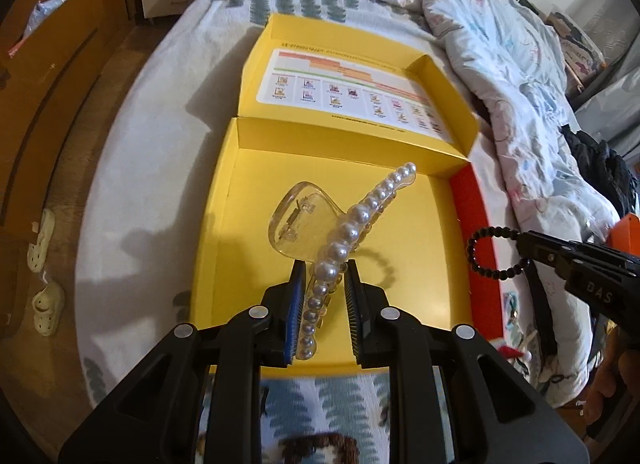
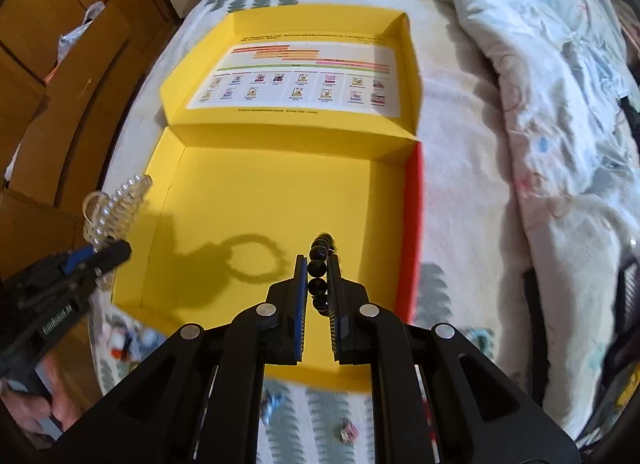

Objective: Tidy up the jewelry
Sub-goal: 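Lift the pearl clip and bracelet out of the box over the bedspread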

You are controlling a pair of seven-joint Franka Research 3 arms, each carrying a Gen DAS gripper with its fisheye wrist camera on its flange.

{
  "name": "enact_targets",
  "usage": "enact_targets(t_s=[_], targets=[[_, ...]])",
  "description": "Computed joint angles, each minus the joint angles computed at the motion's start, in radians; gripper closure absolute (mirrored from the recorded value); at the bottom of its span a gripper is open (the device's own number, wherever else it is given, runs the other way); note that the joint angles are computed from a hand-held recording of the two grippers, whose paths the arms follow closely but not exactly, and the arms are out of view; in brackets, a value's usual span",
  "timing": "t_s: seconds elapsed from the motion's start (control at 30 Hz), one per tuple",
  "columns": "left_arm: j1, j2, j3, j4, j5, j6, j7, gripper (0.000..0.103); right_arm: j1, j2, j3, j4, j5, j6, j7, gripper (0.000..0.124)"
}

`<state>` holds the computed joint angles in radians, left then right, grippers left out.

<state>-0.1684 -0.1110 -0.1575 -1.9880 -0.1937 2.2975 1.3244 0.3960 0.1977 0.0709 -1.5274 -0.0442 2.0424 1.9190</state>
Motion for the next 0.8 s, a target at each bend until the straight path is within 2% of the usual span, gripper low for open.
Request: enact_targets(t_s=[0.5, 0.8], targets=[[-0.007, -0.398, 0.058, -0.346, 0.074, -0.057, -0.069, 0.083, -0.048, -0.499, 0.077, -0.554, 0.053, 0.141, 0.014, 0.113], [-0.068, -0.633, 0.089, -0.606, 0.066, -0.079, -0.072, 0.083, -0.059, -0.669, 0.108, -0.807, 0.142, 0.221, -0.003, 0.113]])
